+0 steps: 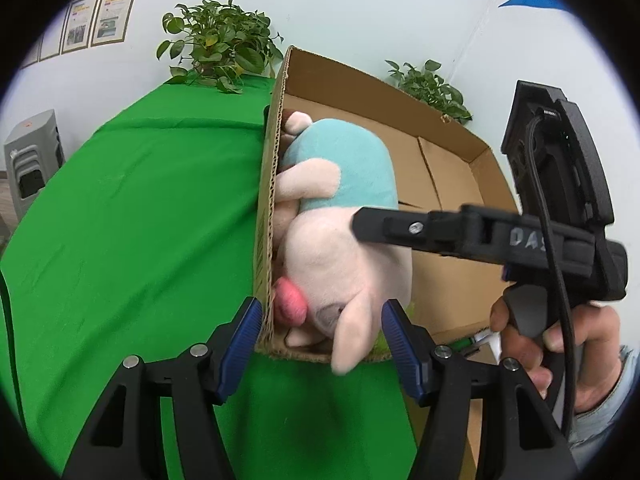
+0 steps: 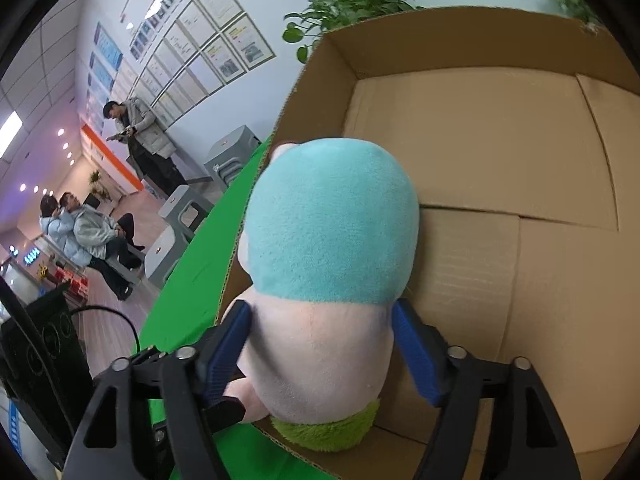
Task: Organize objects
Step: 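Carry the plush pig with both grippers and lower it into the open cardboard box, then open both grippers to release the pig and withdraw them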
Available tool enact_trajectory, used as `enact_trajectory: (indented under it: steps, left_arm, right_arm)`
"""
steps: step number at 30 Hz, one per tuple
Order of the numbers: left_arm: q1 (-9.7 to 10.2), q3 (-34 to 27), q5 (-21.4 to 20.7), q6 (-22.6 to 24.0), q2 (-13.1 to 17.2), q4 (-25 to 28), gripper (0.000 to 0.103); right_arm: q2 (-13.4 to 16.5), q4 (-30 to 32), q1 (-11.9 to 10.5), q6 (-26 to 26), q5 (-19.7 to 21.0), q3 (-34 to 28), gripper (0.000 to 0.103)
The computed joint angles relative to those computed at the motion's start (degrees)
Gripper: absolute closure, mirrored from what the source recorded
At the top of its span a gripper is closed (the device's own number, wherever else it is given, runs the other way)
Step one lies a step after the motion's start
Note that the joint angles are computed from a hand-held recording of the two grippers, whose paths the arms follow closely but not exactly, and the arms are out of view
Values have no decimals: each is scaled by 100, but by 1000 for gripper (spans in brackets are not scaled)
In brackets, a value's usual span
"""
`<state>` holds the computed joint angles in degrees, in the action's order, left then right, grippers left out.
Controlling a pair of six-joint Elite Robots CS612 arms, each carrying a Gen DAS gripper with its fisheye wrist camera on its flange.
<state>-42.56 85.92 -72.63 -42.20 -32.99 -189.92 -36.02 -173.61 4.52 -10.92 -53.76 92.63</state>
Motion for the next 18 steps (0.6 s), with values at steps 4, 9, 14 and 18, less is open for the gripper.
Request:
enact_trajectory:
  steps: [4,9,14,18]
  left_arm:
    - [-197,269,765,-45,-204,140,41]
    - [-632,611,2253,-59,-463,134,22]
    - [-1007,565,3043,84,-530,389,21]
    - [-1105,447,2858,7,-508,489,21]
  right_arm:
    - [-274,-384,-180,-129,-111,496,1]
    - [-750,-1825,-449,-18,-715,1576,1]
    - [-973,-3189,-797,4,-944,2541,1]
    - [-1086,-3624,-1183,-165,-847,3156,1]
